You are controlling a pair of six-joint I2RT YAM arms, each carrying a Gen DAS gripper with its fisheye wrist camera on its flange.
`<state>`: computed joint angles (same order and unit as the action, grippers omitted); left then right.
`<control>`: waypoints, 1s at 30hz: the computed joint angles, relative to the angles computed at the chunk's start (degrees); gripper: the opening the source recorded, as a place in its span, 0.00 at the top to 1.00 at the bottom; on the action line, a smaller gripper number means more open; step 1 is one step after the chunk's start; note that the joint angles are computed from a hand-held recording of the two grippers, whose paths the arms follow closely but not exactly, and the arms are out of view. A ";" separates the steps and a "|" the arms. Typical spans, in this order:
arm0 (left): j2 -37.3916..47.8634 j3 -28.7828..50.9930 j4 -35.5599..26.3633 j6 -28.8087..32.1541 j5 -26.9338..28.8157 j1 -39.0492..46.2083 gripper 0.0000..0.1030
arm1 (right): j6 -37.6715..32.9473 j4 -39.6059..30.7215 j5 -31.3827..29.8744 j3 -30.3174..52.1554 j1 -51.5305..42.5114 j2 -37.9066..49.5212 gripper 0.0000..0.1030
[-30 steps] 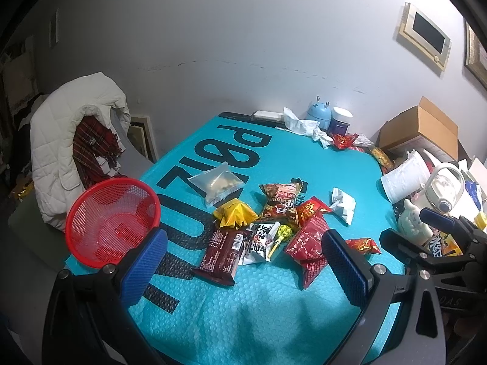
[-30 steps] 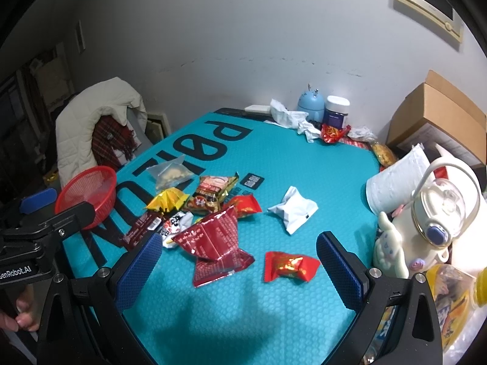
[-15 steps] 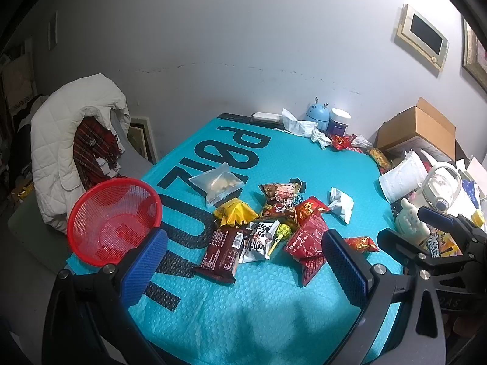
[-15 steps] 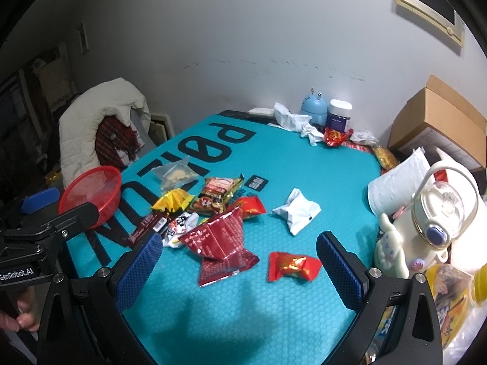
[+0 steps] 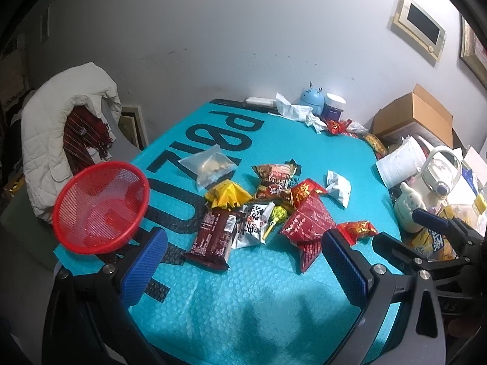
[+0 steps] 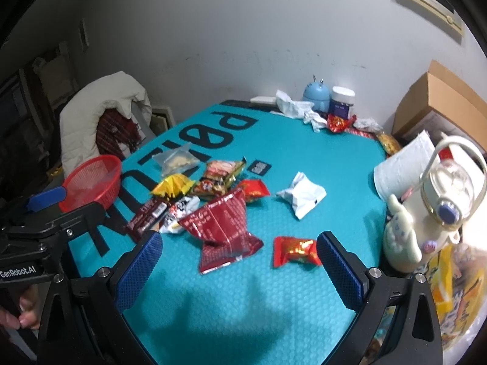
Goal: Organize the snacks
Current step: 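Lower the right gripper onto the red candy packet and close it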
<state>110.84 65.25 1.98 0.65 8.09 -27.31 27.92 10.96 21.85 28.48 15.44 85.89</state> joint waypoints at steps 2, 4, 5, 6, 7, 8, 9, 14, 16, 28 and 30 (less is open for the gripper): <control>0.79 0.01 0.51 0.12 0.08 -0.12 0.00 | 0.84 1.37 -0.35 -1.04 -0.32 0.87 0.00; 2.04 0.40 0.87 0.22 0.40 -0.18 0.00 | 1.60 3.13 -0.99 -2.00 -0.86 2.25 0.00; 2.51 0.56 0.93 0.23 0.45 -0.21 0.00 | 1.72 4.09 -1.41 -2.26 -1.29 3.18 0.00; 3.31 0.95 0.92 0.26 0.31 -0.30 0.00 | 1.86 4.76 -1.70 -2.50 -1.67 3.95 0.00; 3.67 1.01 1.06 0.30 0.24 -0.27 0.00 | 2.22 4.98 -2.00 -2.29 -2.08 5.00 0.00; 4.46 1.39 1.12 0.33 -0.01 -0.30 0.00 | 2.65 5.31 -2.43 -2.10 -2.64 6.10 0.01; 5.06 1.86 0.89 0.36 -0.04 -0.23 0.00 | 2.99 5.66 -2.81 -2.00 -3.10 6.92 0.02; 8.53 4.61 -0.40 -0.41 0.53 0.51 0.00 | 3.75 8.53 -3.68 -0.87 -5.49 11.87 0.07; 9.86 5.73 -0.81 -0.91 0.47 0.86 0.00 | 3.64 9.70 -3.59 -0.31 -6.29 13.75 0.08; 18.05 14.68 -5.62 -1.56 -0.41 1.17 0.00 | 2.36 11.37 -3.80 5.56 -11.50 24.14 0.13; 19.30 16.35 -6.65 -1.60 -0.71 1.15 0.00 | 2.26 10.90 -3.56 6.89 -12.29 25.95 0.14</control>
